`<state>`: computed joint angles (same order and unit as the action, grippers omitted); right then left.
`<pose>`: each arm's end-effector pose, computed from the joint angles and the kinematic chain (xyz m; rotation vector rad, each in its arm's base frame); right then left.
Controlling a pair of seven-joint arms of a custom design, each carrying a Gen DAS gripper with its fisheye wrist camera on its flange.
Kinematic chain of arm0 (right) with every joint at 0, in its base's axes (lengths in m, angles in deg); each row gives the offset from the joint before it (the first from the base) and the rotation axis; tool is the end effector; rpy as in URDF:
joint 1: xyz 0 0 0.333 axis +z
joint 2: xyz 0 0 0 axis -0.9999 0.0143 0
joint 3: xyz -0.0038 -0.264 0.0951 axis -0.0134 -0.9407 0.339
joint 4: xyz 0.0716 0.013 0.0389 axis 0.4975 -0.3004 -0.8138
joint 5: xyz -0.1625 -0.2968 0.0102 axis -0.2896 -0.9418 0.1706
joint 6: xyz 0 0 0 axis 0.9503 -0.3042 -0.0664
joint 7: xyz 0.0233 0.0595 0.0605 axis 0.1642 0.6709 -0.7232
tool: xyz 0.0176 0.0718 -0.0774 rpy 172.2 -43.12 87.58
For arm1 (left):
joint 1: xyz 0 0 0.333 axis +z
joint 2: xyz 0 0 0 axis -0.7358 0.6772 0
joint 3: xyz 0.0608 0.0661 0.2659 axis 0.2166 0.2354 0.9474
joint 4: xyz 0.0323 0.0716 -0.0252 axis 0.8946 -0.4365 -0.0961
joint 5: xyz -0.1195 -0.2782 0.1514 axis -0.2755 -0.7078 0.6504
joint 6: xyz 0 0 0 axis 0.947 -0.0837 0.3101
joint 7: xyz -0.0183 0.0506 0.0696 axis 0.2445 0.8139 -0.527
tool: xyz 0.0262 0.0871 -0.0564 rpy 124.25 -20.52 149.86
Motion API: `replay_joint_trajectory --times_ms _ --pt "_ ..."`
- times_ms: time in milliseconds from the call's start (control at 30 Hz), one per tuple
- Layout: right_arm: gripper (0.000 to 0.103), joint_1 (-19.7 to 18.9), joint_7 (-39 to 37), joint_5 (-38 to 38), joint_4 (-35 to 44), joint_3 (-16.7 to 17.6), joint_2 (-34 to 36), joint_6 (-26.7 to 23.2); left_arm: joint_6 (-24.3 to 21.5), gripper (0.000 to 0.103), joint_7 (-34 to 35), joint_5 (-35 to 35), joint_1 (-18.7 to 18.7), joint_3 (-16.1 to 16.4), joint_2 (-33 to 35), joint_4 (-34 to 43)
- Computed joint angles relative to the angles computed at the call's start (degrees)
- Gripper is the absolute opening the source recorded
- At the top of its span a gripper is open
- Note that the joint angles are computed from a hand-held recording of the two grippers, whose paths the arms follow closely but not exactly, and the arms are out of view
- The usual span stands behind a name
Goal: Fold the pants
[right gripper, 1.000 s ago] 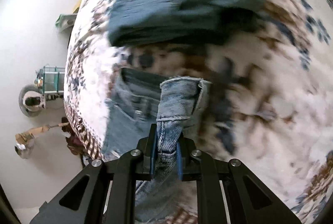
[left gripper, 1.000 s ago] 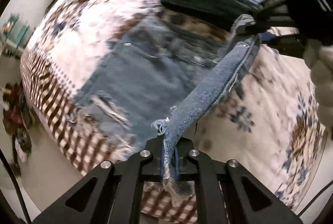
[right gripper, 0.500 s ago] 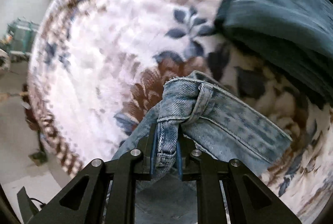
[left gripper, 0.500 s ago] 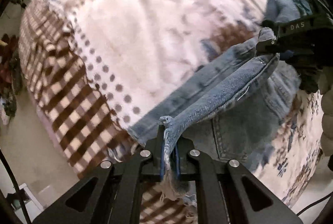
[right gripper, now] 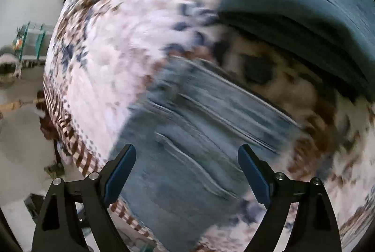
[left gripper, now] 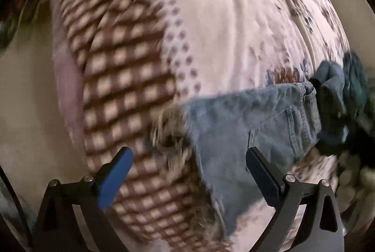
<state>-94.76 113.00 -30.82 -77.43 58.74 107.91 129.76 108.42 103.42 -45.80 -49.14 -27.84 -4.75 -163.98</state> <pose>0.6549 -0.0364 0.4433 -1.7191 2.3461 0.4345 0.5703 -0.1276 0.4548 2.4678 -1.5678 0.3296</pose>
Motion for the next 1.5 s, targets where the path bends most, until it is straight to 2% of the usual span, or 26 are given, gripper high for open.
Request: replay_joint_trajectory --times_ms 133,333,467,567,633,800,933,1033,1133,1167,1200,1300,1333,1367,1467,1500 --pt "0.091 -2.2 -1.6 1.8 -17.5 -2.1 -8.8 6.1 2.7 0.098 -4.3 -8.0 -0.5 -0.9 -6.4 -10.2" --pt "0.091 -4.7 -8.1 5.2 -30.7 -3.3 -14.0 8.6 6.5 0.097 -9.7 -22.0 -4.5 -1.9 -12.0 -19.9" --pt "0.091 -5.2 -12.4 5.4 -34.8 -4.1 -16.1 8.4 10.4 0.097 -12.5 -29.9 -7.8 -2.8 -13.2 -23.9" --pt "0.091 -5.8 -15.7 5.6 -36.1 -4.6 -16.7 7.8 16.4 0.095 -11.6 -38.5 -9.9 -3.4 -12.9 -26.8" --pt "0.091 -6.0 -17.2 5.8 -35.7 -4.7 -16.3 7.2 22.6 0.093 -11.7 -43.3 -11.0 -3.9 -11.5 -28.0" --pt "0.091 -7.1 -20.5 9.1 -33.7 -4.2 -13.8 7.2 32.5 0.093 -11.1 -52.0 -11.3 -4.4 -8.9 -29.3" --pt "0.091 -8.5 -21.8 15.1 -33.6 -3.3 -11.9 9.3 38.1 0.093 -10.9 -58.7 -11.9 -5.3 -9.7 -31.0" --pt "0.091 -10.3 -22.7 21.1 -34.8 -2.6 -11.5 10.6 40.6 0.093 -14.6 -54.8 -12.6 -5.1 -10.7 -31.3" --pt "0.091 -12.2 -23.9 27.7 -36.2 -2.1 -11.9 12.0 42.1 0.081 -19.3 -50.1 -13.2 -5.1 -10.8 -31.4" --pt "0.091 -12.2 -23.4 28.2 -35.8 -2.1 -11.3 12.1 43.3 0.072 -20.9 -48.9 -13.6 -5.2 -10.3 -31.2" --pt "0.091 -11.9 -22.2 27.9 -34.2 -2.1 -9.8 12.0 43.8 0.058 -21.7 -47.8 -13.4 -5.1 -10.4 -31.4" --pt "0.091 -11.7 -20.9 27.0 -31.5 -1.5 -6.8 12.6 43.8 0.034 -23.2 -42.9 -12.7 -4.7 -9.1 -30.4" --pt "0.088 -11.6 -21.5 27.5 -32.1 -1.2 -7.0 13.8 42.6 0.032 -23.7 -39.7 -12.4 -4.5 -8.0 -29.0" --pt "0.058 -11.3 -22.8 28.2 -33.7 -1.0 -8.2 16.4 42.1 0.028 -23.4 -37.9 -12.0 -4.6 -7.4 -27.9" --pt "0.04 -10.2 -24.3 27.4 -36.7 -1.1 -11.2 20.0 39.8 0.022 -20.0 -33.4 -10.3 -4.7 -8.1 -26.4" --pt "0.038 -10.0 -24.1 27.6 -38.0 -1.2 -12.4 20.7 39.5 0.02 -19.4 -33.0 -10.2 -4.8 -8.4 -26.2"
